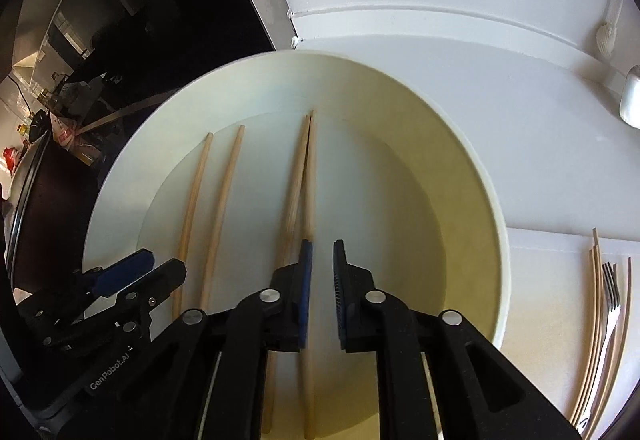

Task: Organize utensils
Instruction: 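Open the left tool over the bowl while the right tool releases its chopstick, then move both open tools back over the chopsticks on the cutting board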

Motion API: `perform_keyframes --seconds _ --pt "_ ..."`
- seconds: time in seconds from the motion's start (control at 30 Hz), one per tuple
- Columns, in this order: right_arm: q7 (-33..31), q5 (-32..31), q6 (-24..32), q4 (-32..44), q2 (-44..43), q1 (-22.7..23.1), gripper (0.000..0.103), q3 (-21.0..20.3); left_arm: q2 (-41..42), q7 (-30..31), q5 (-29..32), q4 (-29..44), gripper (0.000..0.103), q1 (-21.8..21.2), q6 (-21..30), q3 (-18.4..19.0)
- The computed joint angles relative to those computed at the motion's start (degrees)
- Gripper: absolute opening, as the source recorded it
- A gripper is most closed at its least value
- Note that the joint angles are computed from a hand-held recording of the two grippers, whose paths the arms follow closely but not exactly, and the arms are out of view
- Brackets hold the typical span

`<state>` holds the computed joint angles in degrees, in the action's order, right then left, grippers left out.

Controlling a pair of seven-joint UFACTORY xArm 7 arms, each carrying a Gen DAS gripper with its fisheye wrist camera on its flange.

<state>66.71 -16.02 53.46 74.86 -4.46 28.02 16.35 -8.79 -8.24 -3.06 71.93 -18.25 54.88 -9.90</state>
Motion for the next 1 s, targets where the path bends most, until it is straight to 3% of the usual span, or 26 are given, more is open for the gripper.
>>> perform_keyframes --seconds 0.03,0.07,0.3,0.43,0.57,0.8,1.0 --pt "0.7 -0.8 0.0 -0.4 -0.7 0.0 0.026 0.1 -0.9 -0.1 0.3 -0.5 0.056 0.1 -0.7 0.1" --pt "1.1 -1.5 -0.1 -0.9 -1.5 0.0 0.027 0.3 -1.9 -0.1 0.6 -1.2 0.063 0.2 -1.3 0.2" --pt "6.3 -7.5 1.9 -2.4 -6.8 -1.0 0.034 3.4 -6.6 -0.3 0.8 -2.9 0.082 1.1 -1.9 0.6" --pt "10.7 -11.9 6.2 -2.5 -10.2 -2.0 0.047 6.3 -9.4 0.5 -0.1 -4.5 0.087 1.2 -3.0 0.6" --pt "15.2 -13.3 9.9 -3.9 -13.7 -2.7 0.051 8.8 -12.0 2.6 -0.6 -6.9 0.09 0.0 -5.3 -0.1" --pt "19.4 -7.2 20.1 -10.3 -25.7 -3.6 0.054 12.3 -13.2 4.6 -3.7 -6.6 0.09 -4.1 -5.2 -2.6" --pt "19.1 -1.2 29.3 -16.3 -39.4 -4.7 0.057 13.3 -13.4 0.2 -3.7 -5.8 0.091 -7.3 -6.4 -6.7"
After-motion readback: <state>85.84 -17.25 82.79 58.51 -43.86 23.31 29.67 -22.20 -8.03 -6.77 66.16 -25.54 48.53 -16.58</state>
